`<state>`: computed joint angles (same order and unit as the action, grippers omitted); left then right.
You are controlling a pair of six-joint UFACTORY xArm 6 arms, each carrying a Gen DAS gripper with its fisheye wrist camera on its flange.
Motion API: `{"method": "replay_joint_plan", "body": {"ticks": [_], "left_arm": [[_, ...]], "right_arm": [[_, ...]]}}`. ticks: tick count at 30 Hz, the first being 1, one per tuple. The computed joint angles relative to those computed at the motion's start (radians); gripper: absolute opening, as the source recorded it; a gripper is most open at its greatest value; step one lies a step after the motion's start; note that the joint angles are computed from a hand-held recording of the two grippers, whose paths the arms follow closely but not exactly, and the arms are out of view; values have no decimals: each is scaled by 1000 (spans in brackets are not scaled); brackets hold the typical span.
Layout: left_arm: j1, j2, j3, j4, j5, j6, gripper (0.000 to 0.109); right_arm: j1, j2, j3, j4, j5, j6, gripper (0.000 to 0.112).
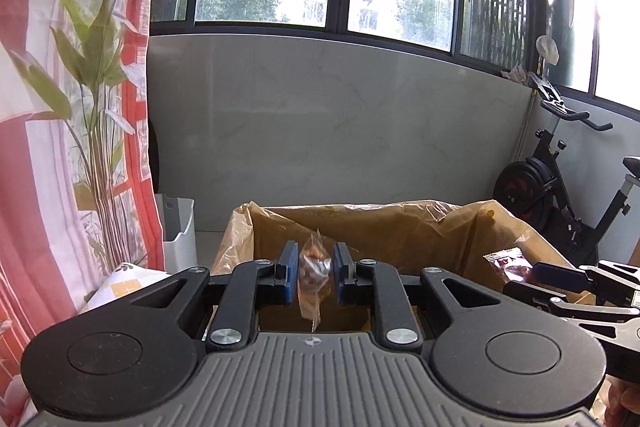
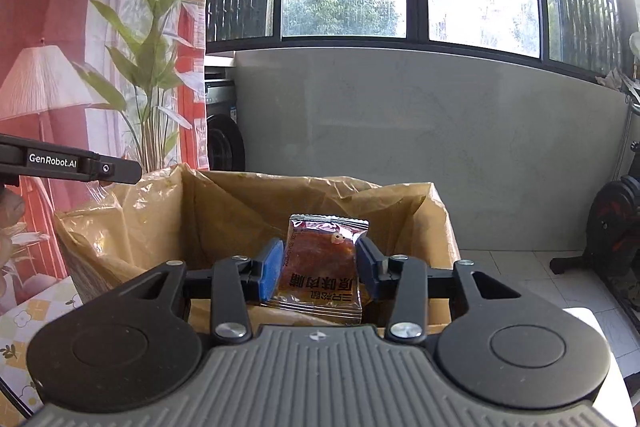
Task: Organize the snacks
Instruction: 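Open both tools to drop the snacks into the box, then move both tools back toward the snack pile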
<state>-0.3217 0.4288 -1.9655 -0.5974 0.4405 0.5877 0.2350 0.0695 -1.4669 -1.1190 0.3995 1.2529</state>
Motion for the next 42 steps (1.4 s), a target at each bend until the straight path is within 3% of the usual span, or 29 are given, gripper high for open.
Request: {"method": "replay_joint_plan", "body": {"ticks": [1,2,3,5,8,10,14,26,33,42], "left_arm": [[3,-3,3,-16,14,12,38],[6,-11,12,-36,23,29,51],[10,-38,52,-83,19,75,55],[16,-72,99,-131,17,132,62],[37,-109,134,-59,63,70,76],[47,-135,156,-11,76,10,78],[57,-207,241,-21,50,31,88],[32,-381,495,-129,20,193,90],[17,-378,522,-211,70,215,90],[2,-357,558,-154,79,197,90]], "right_arm": [[4,0,1,-4,10,13,51],[5,-8,10,-15,9,31,61],[4,-22,24,-42,-4,61,71],[4,-57,52,-114,-32,112,77],[15,-113,94,-184,-28,151,79],[21,-155,132,-230,-24,210,80],[41,-234,212,-264,-11,244,82],[62,-397,385,-280,30,264,88],[20,-419,463,-327,11,368,88],[12,-406,556,-321,-34,417,88]]}}
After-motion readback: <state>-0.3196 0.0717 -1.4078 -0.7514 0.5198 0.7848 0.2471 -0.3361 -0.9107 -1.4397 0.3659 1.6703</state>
